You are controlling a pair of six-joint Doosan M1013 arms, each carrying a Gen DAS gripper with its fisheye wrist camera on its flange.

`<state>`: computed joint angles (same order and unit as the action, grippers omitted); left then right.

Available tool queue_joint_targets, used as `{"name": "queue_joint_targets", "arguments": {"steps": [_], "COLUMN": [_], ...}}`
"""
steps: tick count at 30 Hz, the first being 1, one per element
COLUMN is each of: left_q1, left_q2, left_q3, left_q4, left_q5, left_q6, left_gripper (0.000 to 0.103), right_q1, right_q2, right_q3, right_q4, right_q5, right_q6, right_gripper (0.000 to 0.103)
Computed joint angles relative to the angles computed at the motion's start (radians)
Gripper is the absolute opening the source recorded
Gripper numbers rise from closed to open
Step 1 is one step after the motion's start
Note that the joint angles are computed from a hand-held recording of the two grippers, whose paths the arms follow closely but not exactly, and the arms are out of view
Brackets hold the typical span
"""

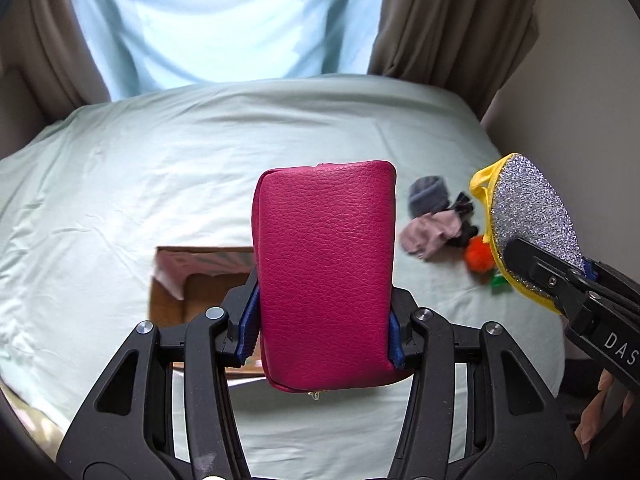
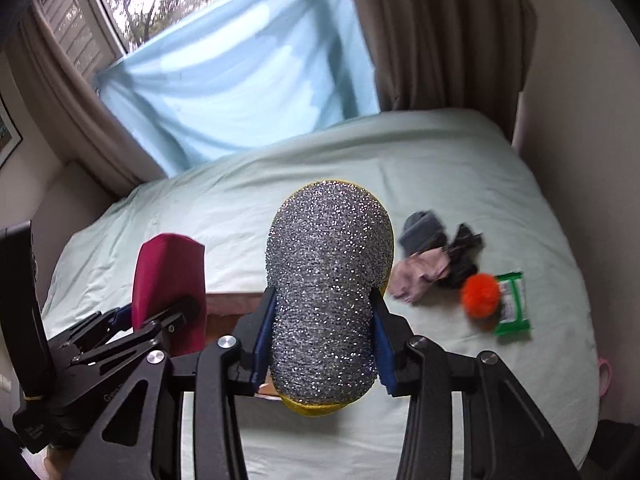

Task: Organize soft objects
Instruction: 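Carry the pink pouch and glitter sponge into the box and release both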

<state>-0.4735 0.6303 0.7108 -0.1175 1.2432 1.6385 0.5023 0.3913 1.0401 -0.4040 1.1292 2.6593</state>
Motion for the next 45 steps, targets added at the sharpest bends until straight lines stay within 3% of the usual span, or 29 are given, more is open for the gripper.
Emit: {"name": "queue_joint_targets", "arguments": {"steps": [7, 14, 20, 25, 29, 36, 38, 39, 40, 41, 42, 43, 45], "left_q1": [0.071, 0.11, 0.107, 0.101, 0.09, 0.09, 0.093, 0.094, 0.095, 0.094, 0.093, 0.092, 0.092], "left_q2": [0.043, 0.145, 0.225, 0.298, 0.355, 0.443, 0.441, 0.435, 0.431, 0.418, 0.396, 0.38, 0.378], "left_q3": [-0.018, -0.11, -0.174, -0.27, -0.341, -0.485, -0.479, -0.469, -0.466, -0.448, -0.412, -0.387, -0.388], "left_q4": [0.029, 0.033, 0.045, 0.059, 0.075, 0.065, 0.048, 0.039, 0.03, 0.033, 0.04, 0.043, 0.05], "left_q5": [0.072, 0.245, 0.367, 0.467, 0.509, 0.588, 0.58, 0.571, 0.567, 0.554, 0.52, 0.497, 0.507], "left_q6": [0.131, 0.126, 0.095, 0.115, 0.165, 0.206, 0.217, 0.224, 0.234, 0.242, 0.253, 0.264, 0.276], "left_gripper": [0.046, 0.046, 0.046, 0.046, 0.046, 0.046, 0.05, 0.054, 0.074, 0.1, 0.102, 0.103, 0.103], "right_q1": [0.025, 0.004, -0.043, -0.065, -0.077, -0.095, -0.097, -0.098, -0.099, -0.098, -0.096, -0.092, -0.089], "right_q2": [0.138, 0.268, 0.335, 0.378, 0.415, 0.432, 0.438, 0.44, 0.44, 0.44, 0.45, 0.459, 0.465], "right_q3": [-0.154, -0.289, -0.313, -0.336, -0.373, -0.353, -0.356, -0.355, -0.354, -0.358, -0.379, -0.398, -0.413], "right_q4": [0.123, 0.314, 0.516, 0.583, 0.606, 0.654, 0.665, 0.671, 0.676, 0.674, 0.654, 0.627, 0.61], "right_q5": [0.073, 0.161, 0.21, 0.237, 0.273, 0.254, 0.253, 0.25, 0.245, 0.252, 0.273, 0.292, 0.306], "right_q6": [-0.021, -0.047, -0.049, -0.017, 0.012, 0.057, 0.059, 0.062, 0.067, 0.073, 0.08, 0.085, 0.077], "right_gripper": [0.039, 0.039, 0.04, 0.04, 0.04, 0.04, 0.04, 0.044, 0.049, 0.064, 0.087, 0.097, 0.103]}}
